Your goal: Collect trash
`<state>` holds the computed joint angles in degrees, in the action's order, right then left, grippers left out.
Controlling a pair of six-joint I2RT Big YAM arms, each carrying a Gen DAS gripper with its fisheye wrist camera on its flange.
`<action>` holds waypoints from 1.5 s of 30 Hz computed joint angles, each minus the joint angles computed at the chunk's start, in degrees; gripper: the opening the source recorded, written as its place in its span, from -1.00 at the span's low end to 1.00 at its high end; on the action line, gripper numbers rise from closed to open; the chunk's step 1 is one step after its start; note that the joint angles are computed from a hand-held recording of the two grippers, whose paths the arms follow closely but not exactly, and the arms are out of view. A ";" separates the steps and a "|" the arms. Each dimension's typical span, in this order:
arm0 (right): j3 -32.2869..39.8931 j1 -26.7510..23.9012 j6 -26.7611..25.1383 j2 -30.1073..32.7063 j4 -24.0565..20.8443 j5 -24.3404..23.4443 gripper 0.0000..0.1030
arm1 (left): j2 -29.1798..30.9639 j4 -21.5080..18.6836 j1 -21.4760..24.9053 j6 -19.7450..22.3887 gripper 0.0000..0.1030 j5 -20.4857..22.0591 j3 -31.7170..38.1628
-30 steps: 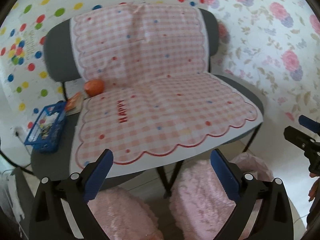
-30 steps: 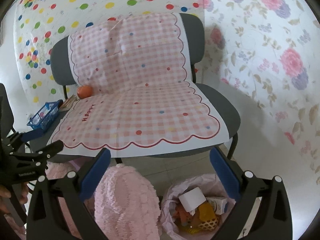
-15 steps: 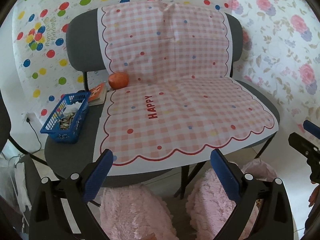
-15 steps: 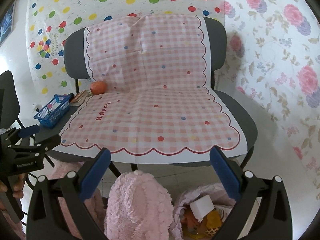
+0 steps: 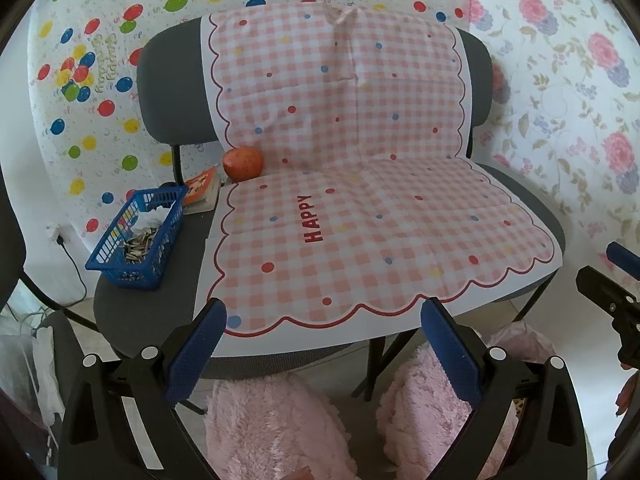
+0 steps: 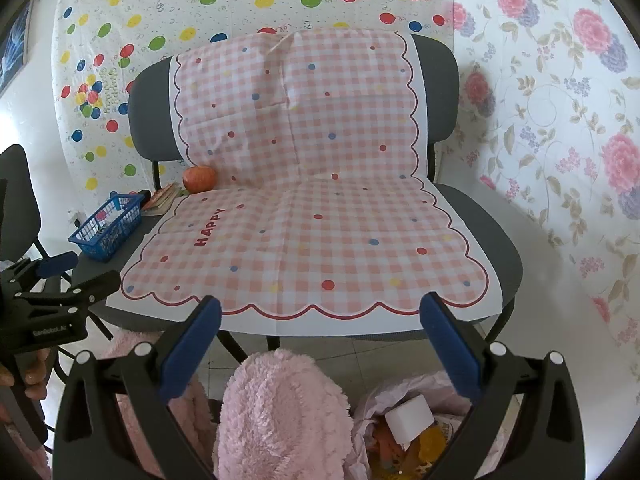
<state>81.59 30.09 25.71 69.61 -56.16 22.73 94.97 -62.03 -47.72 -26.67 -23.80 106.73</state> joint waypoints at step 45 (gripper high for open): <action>-3.24 -1.82 1.19 -2.78 0.90 -0.34 0.88 | 0.84 -0.79 -1.08 0.70 0.87 -0.17 1.69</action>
<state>78.35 28.27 26.90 66.83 -55.26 22.39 95.81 -62.82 -48.80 -25.97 -23.96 108.42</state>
